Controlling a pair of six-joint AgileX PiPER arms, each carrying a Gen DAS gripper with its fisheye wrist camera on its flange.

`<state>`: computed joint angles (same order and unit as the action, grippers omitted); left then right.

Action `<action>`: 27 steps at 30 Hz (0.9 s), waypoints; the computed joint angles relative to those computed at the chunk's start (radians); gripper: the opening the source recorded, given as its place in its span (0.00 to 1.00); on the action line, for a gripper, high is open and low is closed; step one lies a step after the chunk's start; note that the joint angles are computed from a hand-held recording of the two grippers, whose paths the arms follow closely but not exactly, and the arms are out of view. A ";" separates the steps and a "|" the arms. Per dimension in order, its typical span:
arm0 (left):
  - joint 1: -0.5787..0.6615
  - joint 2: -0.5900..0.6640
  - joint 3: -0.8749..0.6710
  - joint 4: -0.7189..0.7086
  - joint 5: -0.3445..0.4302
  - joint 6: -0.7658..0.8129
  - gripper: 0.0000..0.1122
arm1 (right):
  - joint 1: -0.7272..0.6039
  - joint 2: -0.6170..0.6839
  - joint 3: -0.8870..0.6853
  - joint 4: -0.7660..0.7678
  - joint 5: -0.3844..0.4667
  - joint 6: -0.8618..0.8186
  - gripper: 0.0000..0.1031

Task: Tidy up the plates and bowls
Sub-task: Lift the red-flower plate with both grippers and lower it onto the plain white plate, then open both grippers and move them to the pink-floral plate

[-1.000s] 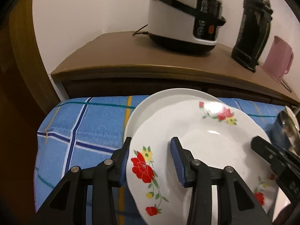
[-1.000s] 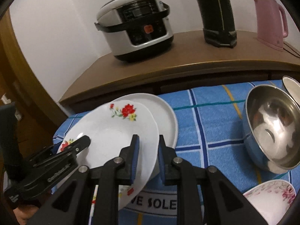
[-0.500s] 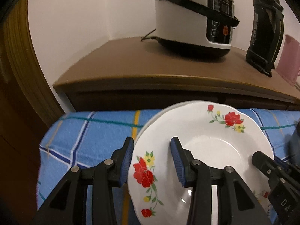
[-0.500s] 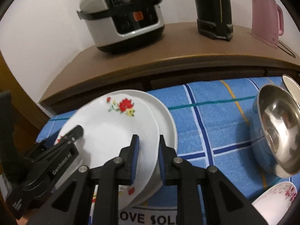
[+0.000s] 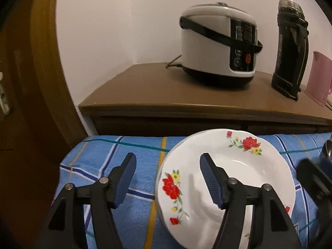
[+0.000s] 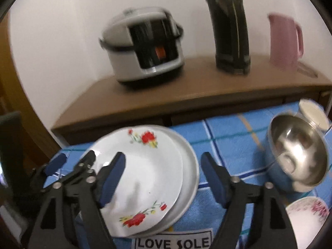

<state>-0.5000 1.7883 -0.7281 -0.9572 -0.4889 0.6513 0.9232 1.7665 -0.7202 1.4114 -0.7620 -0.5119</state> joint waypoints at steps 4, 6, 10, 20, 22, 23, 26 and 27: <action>-0.032 -0.020 0.044 -0.054 -0.064 0.003 0.59 | 0.084 -0.039 0.050 0.026 -0.067 -0.011 0.82; -0.043 -0.031 0.065 -0.081 -0.069 0.000 0.59 | 0.107 -0.053 0.071 0.030 -0.078 -0.009 0.82; -0.072 -0.055 0.110 -0.122 -0.075 -0.031 0.59 | 0.180 -0.093 0.131 0.060 -0.129 0.001 0.83; -0.244 -0.090 0.168 -0.363 -0.166 0.068 0.59 | 0.294 -0.232 0.297 0.097 -0.198 0.076 0.84; -0.286 -0.095 0.174 -0.413 -0.185 0.090 0.59 | 0.305 -0.251 0.314 0.102 -0.203 0.081 0.84; -0.302 -0.097 0.174 -0.437 -0.193 0.105 0.59 | 0.315 -0.264 0.326 0.107 -0.208 0.084 0.84; -0.345 -0.108 0.177 -0.506 -0.212 0.143 0.59 | 0.344 -0.300 0.357 0.122 -0.222 0.097 0.84; -0.359 -0.114 0.178 -0.529 -0.216 0.154 0.59 | 0.352 -0.309 0.365 0.125 -0.226 0.100 0.85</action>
<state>-0.8593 1.6744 -0.5505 -1.4862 -0.7049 0.8057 1.2748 1.4576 -0.3554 1.5359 -0.9880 -0.4117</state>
